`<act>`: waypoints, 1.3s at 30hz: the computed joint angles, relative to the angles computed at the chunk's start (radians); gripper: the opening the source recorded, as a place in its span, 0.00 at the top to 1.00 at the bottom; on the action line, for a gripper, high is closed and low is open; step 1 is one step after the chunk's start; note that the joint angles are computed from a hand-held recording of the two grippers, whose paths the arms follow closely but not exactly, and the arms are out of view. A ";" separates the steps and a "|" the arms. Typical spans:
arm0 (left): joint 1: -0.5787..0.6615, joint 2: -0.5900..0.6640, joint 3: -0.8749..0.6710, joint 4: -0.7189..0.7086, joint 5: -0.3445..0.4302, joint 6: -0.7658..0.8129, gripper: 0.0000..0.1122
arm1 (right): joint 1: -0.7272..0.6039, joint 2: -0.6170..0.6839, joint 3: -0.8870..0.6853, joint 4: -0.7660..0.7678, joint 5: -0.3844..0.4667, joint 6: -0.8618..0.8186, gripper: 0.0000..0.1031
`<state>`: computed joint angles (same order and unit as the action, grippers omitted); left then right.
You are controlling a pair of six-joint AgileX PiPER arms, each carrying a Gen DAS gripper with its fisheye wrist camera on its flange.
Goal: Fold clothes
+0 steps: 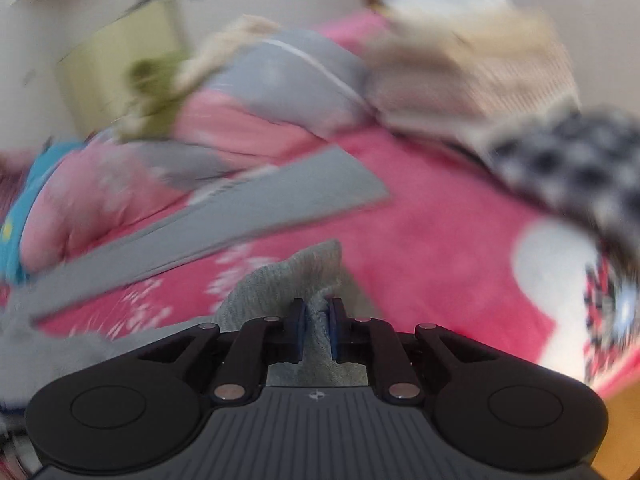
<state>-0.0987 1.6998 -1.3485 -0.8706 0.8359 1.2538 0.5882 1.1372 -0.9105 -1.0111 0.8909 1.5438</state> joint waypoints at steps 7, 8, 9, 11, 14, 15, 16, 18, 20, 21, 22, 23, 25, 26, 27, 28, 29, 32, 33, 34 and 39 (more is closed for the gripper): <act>0.002 -0.002 0.004 -0.006 0.001 0.002 0.65 | 0.286 0.152 -0.155 -0.008 0.174 -0.260 0.58; 0.002 -0.001 0.004 -0.007 0.001 0.002 0.65 | 0.297 0.143 -0.155 -0.001 0.168 -0.271 0.58; 0.002 -0.001 0.003 -0.007 0.002 0.001 0.65 | 0.305 0.135 -0.152 -0.002 0.171 -0.270 0.58; 0.003 0.000 0.003 -0.009 0.002 0.002 0.65 | 0.313 0.120 -0.146 -0.013 0.192 -0.251 0.57; 0.001 -0.001 0.005 -0.008 -0.001 0.002 0.64 | 0.273 0.086 -0.113 -0.017 0.187 -0.222 0.57; 0.001 -0.002 0.006 -0.008 -0.002 0.002 0.64 | 0.242 0.072 -0.093 -0.014 0.153 -0.219 0.57; 0.001 -0.003 0.007 -0.007 -0.002 0.002 0.64 | 0.205 0.057 -0.073 -0.006 0.107 -0.220 0.58; -0.001 -0.004 0.007 -0.003 -0.004 -0.001 0.64 | 0.131 0.032 -0.036 0.015 0.016 -0.222 0.61; -0.004 -0.005 0.007 0.002 -0.007 -0.005 0.64 | 0.069 0.013 -0.005 0.043 -0.069 -0.217 0.63; -0.006 -0.005 0.006 0.005 -0.009 -0.007 0.64 | 0.036 0.004 0.009 0.059 -0.112 -0.218 0.65; -0.008 -0.005 0.005 0.008 -0.011 -0.008 0.64 | 0.002 -0.003 0.023 0.077 -0.156 -0.222 0.67; -0.010 -0.004 0.004 0.011 -0.013 -0.010 0.63 | -0.032 -0.011 0.037 0.098 -0.200 -0.228 0.74; -0.014 -0.004 0.003 0.016 -0.017 -0.013 0.63 | -0.051 -0.027 0.060 0.077 -0.229 -0.193 0.79; -0.016 -0.004 0.002 0.018 -0.019 -0.015 0.63 | -0.045 -0.032 0.069 0.042 -0.222 -0.160 0.81; -0.018 -0.005 0.002 0.020 -0.020 -0.016 0.62 | -0.036 -0.037 0.076 0.002 -0.208 -0.125 0.82; -0.018 -0.004 0.001 0.020 -0.021 -0.015 0.62 | -0.035 -0.039 0.079 -0.023 -0.198 -0.105 0.82; -0.018 -0.004 0.002 0.020 -0.022 -0.014 0.62 | -0.040 -0.040 0.080 -0.036 -0.196 -0.095 0.82; -0.019 -0.004 0.003 0.021 -0.023 -0.014 0.62 | -0.068 -0.052 0.094 -0.063 -0.214 -0.056 0.80; -0.020 -0.005 0.003 0.022 -0.024 -0.015 0.62 | -0.091 -0.064 0.106 -0.062 -0.242 -0.041 0.79; -0.020 -0.004 0.002 0.023 -0.024 -0.015 0.62 | -0.121 -0.081 0.121 -0.057 -0.280 -0.028 0.78; -0.020 0.000 -0.003 0.026 -0.023 -0.016 0.62 | -0.281 -0.170 0.205 -0.032 -0.455 0.041 0.60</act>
<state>-0.1187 1.6994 -1.3516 -0.8442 0.8129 1.2380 0.3071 0.9670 -0.7054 -1.0427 0.4356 1.5847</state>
